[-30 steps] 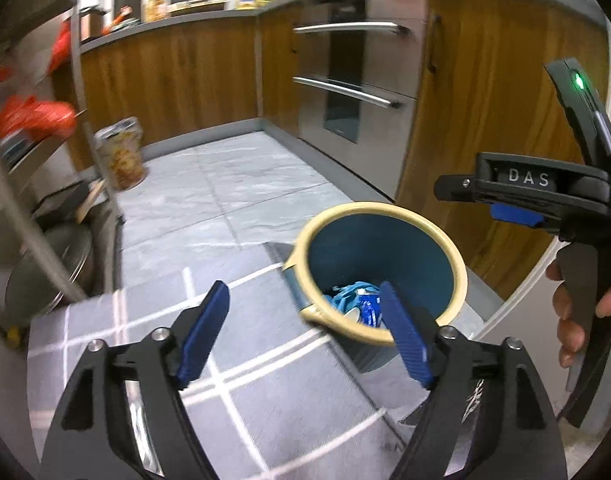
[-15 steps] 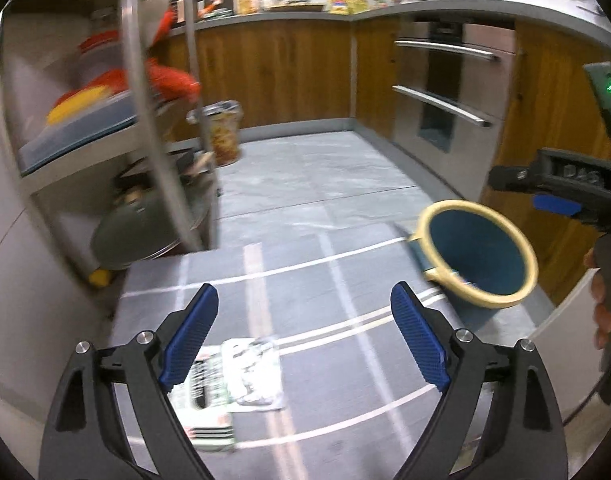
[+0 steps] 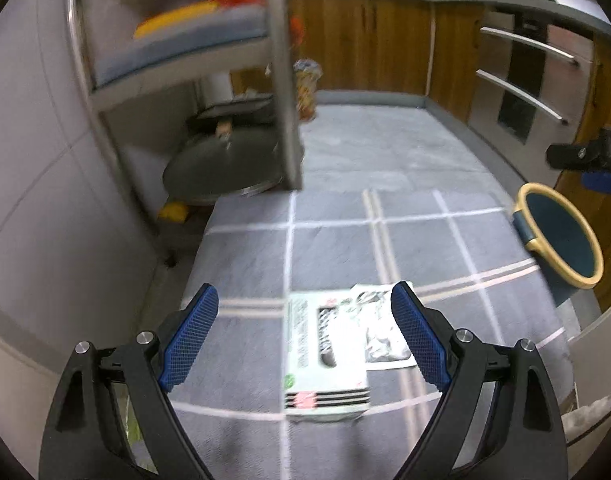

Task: Collect trash
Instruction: 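Move both grippers back over the medicine box and foil pack on the mat, then close the left gripper on the COLTALIN box while the right gripper grasps the foil pack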

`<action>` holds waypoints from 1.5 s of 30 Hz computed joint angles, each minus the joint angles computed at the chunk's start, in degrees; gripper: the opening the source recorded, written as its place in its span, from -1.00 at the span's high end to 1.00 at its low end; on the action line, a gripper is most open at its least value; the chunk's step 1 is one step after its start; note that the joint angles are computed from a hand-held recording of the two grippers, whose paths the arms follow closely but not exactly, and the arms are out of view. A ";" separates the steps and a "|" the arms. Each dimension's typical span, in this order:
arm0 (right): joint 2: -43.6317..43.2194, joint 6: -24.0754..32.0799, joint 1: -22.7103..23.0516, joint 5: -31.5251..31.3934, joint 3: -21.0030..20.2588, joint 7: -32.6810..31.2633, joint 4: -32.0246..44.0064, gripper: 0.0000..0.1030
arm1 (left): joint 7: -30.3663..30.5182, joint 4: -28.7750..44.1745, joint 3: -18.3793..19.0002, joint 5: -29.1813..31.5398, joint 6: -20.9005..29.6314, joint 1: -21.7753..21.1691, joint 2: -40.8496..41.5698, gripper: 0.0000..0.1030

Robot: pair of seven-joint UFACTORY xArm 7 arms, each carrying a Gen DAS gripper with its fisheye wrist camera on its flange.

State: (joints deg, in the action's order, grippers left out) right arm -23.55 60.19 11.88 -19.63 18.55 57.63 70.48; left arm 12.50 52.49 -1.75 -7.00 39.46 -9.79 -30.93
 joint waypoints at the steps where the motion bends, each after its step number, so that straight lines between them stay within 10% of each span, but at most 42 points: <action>1: 1.08 -0.05 0.02 -0.28 0.37 -0.11 0.72 -0.80 | 0.05 -0.24 0.17 0.13 0.21 0.19 0.27 -0.69; 15: 14.99 1.30 7.08 -2.92 -1.61 -0.30 7.44 -0.80 | 4.92 -2.26 0.83 -1.63 2.37 -0.59 4.41 -0.69; 45: 16.79 -0.85 8.77 0.33 -4.97 -2.99 5.52 -0.80 | 4.62 2.61 -0.42 -1.64 8.33 0.34 10.04 -0.39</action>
State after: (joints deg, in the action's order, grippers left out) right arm -6.75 59.34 20.65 -19.30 13.58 54.64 76.00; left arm 17.13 55.10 -2.18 -8.63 47.78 -9.44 -20.89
